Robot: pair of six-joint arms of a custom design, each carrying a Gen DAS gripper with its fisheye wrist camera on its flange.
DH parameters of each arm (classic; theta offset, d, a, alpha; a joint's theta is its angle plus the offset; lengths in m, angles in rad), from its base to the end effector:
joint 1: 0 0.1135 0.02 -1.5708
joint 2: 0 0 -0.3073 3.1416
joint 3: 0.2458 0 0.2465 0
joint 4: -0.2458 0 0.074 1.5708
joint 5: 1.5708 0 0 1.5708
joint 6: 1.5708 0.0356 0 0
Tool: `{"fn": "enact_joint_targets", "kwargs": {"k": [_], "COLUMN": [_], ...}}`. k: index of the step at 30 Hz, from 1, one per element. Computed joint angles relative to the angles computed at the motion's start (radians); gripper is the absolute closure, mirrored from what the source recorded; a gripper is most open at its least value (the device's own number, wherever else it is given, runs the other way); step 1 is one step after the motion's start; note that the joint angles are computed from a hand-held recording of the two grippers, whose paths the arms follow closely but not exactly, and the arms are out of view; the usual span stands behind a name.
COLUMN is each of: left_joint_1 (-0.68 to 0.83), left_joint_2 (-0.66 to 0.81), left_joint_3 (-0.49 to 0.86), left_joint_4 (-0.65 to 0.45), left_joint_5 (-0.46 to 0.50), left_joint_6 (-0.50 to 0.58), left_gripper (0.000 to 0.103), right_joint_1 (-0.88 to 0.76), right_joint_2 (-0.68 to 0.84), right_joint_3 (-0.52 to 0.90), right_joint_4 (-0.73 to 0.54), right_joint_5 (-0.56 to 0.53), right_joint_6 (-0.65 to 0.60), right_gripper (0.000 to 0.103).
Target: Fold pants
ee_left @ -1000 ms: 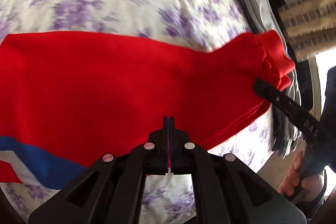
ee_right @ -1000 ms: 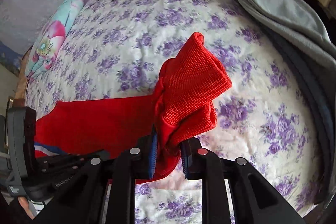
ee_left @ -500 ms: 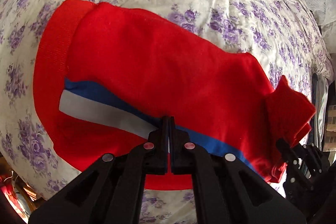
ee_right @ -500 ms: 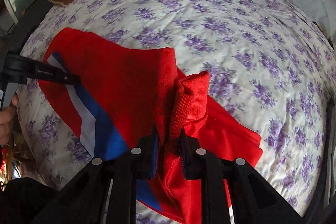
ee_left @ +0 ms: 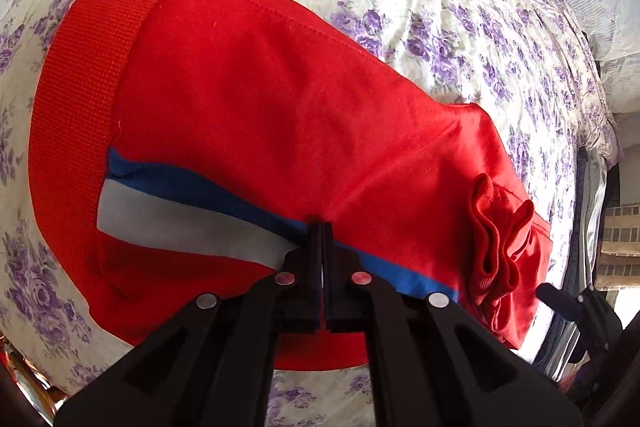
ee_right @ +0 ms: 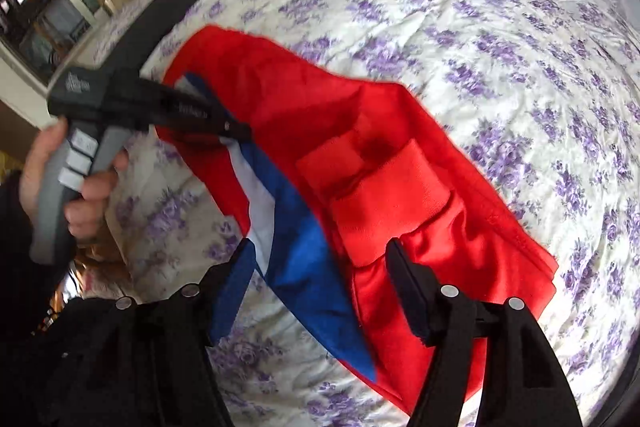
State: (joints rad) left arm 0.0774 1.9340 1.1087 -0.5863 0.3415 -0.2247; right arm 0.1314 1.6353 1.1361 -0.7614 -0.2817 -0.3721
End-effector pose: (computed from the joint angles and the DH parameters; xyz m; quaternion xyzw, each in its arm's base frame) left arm 0.3523 0.0154 0.1596 -0.1345 0.9732 -0.1747 0.0657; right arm 0.3075 0.0506 0.2553 -0.2647 0.9420 0.1193 0.1685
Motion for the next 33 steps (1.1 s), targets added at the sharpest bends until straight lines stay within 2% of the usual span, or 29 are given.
{"fn": "enact_joint_targets", "kwargs": {"k": [1, 6, 9, 11, 16, 18, 20, 22, 23, 24, 26, 29, 33], "left_joint_1": [-0.001, 0.008, 0.005, 0.003, -0.006, -0.005, 0.036, 0.106, 0.147, 0.19, 0.28, 0.386, 0.457], "left_joint_2": [0.003, -0.003, -0.003, -0.003, -0.006, -0.039, -0.126, -0.216, -0.252, -0.289, -0.332, -0.276, -0.196], "left_joint_3": [0.003, -0.003, -0.004, -0.004, 0.01, 0.022, 0.002, -0.004, -0.003, -0.011, -0.03, -0.033, -0.097], "left_joint_4": [-0.001, -0.005, -0.003, -0.003, -0.021, -0.056, -0.069, -0.099, -0.115, -0.114, -0.105, -0.134, -0.108], "left_joint_5": [0.001, 0.001, 0.001, -0.002, -0.009, -0.006, 0.042, 0.091, 0.102, 0.102, 0.118, 0.146, 0.265], "left_joint_6": [0.0, 0.014, 0.01, 0.008, -0.003, -0.007, 0.017, 0.038, 0.042, 0.036, 0.036, 0.042, 0.003], "left_gripper": [0.102, 0.102, 0.102, 0.102, 0.102, 0.102, 0.102, 0.086, 0.048, 0.018, 0.014, 0.014, 0.014], "right_joint_1": [-0.007, -0.02, -0.014, 0.0, 0.041, 0.017, -0.013, -0.038, -0.054, -0.071, -0.109, -0.14, -0.163], "right_joint_2": [0.024, 0.157, 0.285, 0.288, 0.301, 0.255, 0.179, 0.1, 0.066, 0.036, -0.011, -0.058, -0.075], "right_joint_3": [0.025, 0.078, 0.133, 0.111, 0.179, 0.194, 0.2, 0.192, 0.185, 0.176, 0.148, 0.088, 0.045], "right_joint_4": [-0.005, 0.09, 0.043, 0.088, 0.015, -0.023, -0.048, -0.073, -0.086, -0.099, -0.127, -0.148, -0.16], "right_joint_5": [0.015, 0.074, 0.07, 0.099, 0.166, 0.104, 0.036, 0.009, 0.001, -0.006, -0.022, -0.023, -0.019], "right_joint_6": [0.018, 0.09, 0.128, 0.132, 0.11, 0.114, 0.101, 0.062, 0.045, 0.032, 0.003, -0.024, -0.016], "right_gripper": [0.093, 0.094, 0.096, 0.099, 0.098, 0.095, 0.095, 0.095, 0.094, 0.094, 0.094, 0.094, 0.094]}}
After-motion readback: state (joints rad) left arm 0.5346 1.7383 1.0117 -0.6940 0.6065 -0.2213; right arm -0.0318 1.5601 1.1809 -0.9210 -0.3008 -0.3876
